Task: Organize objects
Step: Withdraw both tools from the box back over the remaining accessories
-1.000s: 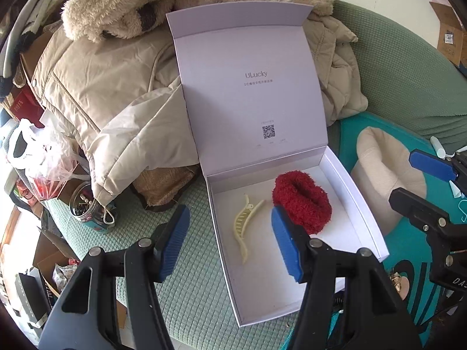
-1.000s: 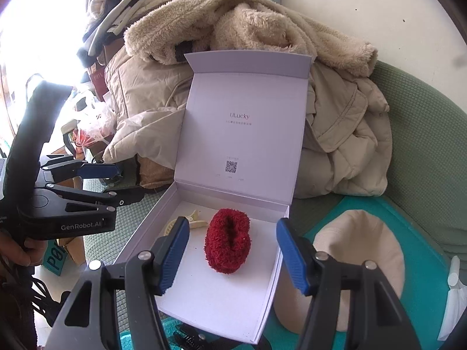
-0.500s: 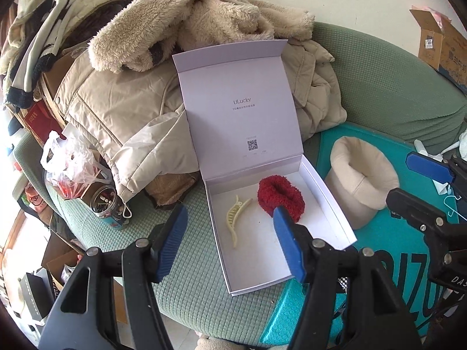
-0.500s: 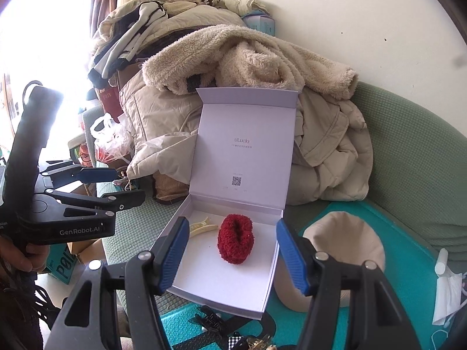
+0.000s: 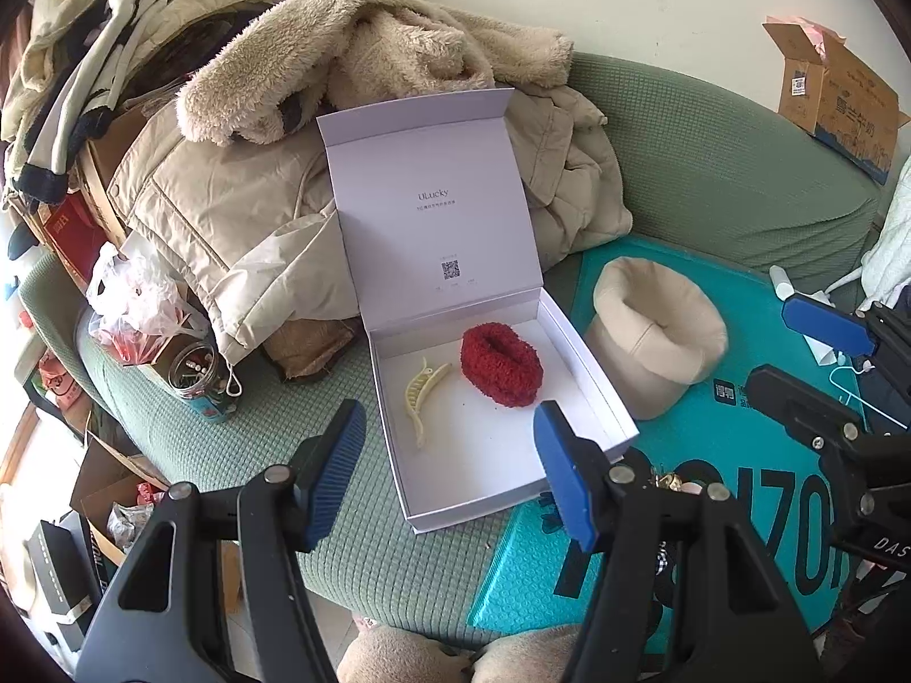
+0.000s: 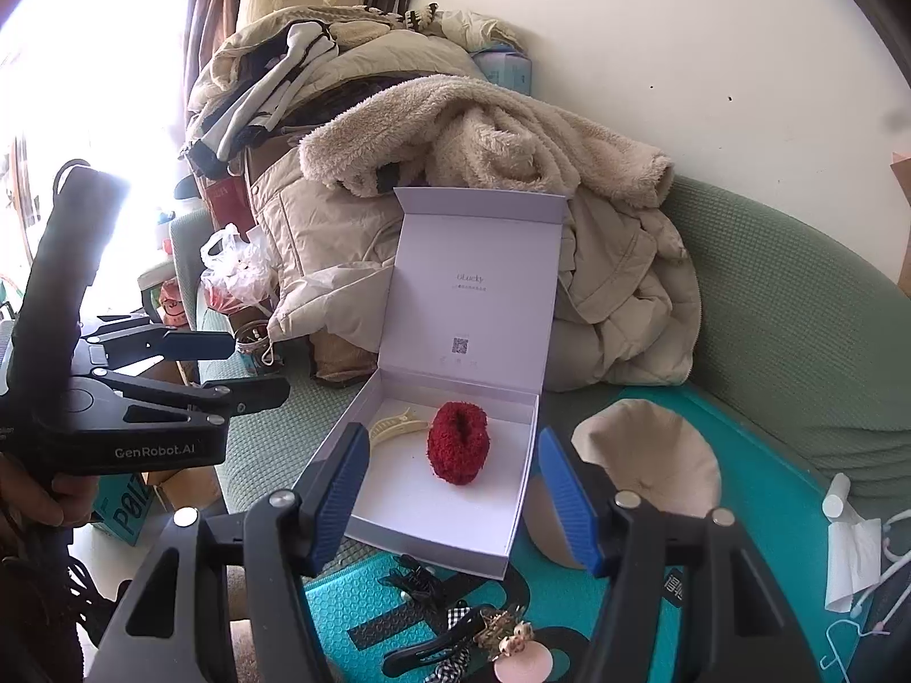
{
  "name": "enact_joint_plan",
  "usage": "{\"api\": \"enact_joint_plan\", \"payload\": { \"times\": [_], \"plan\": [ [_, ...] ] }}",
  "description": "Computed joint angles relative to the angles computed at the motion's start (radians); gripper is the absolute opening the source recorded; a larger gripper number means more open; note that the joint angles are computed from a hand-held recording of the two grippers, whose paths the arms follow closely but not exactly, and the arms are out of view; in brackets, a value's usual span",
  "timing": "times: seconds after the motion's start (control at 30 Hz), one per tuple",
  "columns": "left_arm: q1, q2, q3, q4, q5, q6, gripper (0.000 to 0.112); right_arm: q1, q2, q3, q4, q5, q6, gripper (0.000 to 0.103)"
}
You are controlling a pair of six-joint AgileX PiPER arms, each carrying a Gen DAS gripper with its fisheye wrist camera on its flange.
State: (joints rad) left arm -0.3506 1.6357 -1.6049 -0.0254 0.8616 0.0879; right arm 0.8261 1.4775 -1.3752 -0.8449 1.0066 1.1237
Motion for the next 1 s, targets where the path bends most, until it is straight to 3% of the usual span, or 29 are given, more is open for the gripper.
{"api": "enact_joint_plan", "payload": {
  "times": [0.4, 1.0],
  "plan": [
    [-0.048, -0.141, 0.167, 0.019, -0.020, -0.036, 0.060, 0.112, -0.046, 0.055, -0.043, 0.076, 0.101, 0.063],
    [-0.137, -0.253, 0.445, -0.021, -0.108, -0.041, 0.060, 0.224, -0.081, 0.243, -0.047, 0.096, 0.323, 0.063]
  ]
}}
